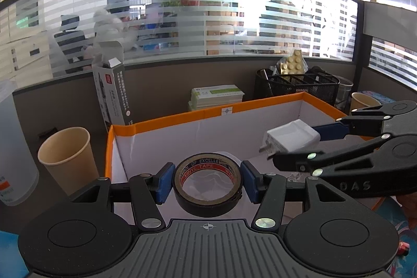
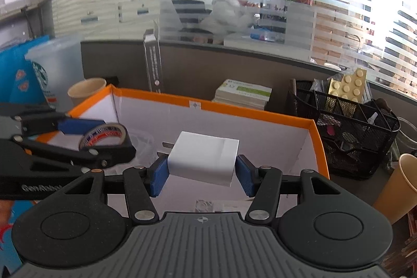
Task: Organize rigid objects
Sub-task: 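Open the left gripper dropping the tape while the right releases the charger into the box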
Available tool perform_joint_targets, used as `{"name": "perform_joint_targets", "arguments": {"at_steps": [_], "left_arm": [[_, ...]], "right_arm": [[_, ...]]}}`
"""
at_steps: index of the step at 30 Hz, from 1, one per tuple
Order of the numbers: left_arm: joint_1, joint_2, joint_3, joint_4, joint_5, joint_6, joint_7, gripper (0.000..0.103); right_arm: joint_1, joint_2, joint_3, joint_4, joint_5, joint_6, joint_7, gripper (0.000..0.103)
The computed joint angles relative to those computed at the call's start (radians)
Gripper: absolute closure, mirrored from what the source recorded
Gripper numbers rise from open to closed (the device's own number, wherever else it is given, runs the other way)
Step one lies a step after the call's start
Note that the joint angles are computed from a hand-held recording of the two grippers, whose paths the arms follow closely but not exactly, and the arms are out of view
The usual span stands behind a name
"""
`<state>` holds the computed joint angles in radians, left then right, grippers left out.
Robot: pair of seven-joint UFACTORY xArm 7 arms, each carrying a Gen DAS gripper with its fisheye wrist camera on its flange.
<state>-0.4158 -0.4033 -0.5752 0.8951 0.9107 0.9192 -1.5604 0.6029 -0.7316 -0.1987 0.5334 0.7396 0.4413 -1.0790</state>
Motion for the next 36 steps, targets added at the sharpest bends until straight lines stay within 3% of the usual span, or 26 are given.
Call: {"name": "perform_joint_targets", "arguments": {"at_steps": [7,18,22,28,32,36], "left_arm": [[-0.018,0.031,-0.01,0.035,0.01,0.077,0.028,0.047],[-0.042,0.027,0.01,0.026,0.02,0.076,0.029,0.047],[-0.042,0.027,0.009,0.025,0.023,0.078,0.028,0.046],[-0.05,0.022,0.01,0.027,0.024,0.074,0.035,0.036],[-0.043,0.005,-0.025,0.041,0.063,0.097,0.021,0.014],[-0.038,-0.027,-0.061,0.06,0.103,0.122,0.0,0.002]], "right_arm": [[-0.018,-0.003,0.025,-0.015,-0.053,-0.033,-0.004,0.05],[-0.047,-0.002,0.046,-0.016,-0.159,-0.006,0.036,0.051],[-0.045,-0.007,0.046,-0.02,-0.169,-0.012,0.047,0.041],[-0.016,-0.036,0.034,-0.038,-0.162,-0.077,0.062,0.038],[0.025,-0.101,0.004,-0.06,-0.152,-0.145,0.076,0.038],[0.058,-0.215,-0.028,-0.108,-0.159,-0.218,0.109,0.03]]}}
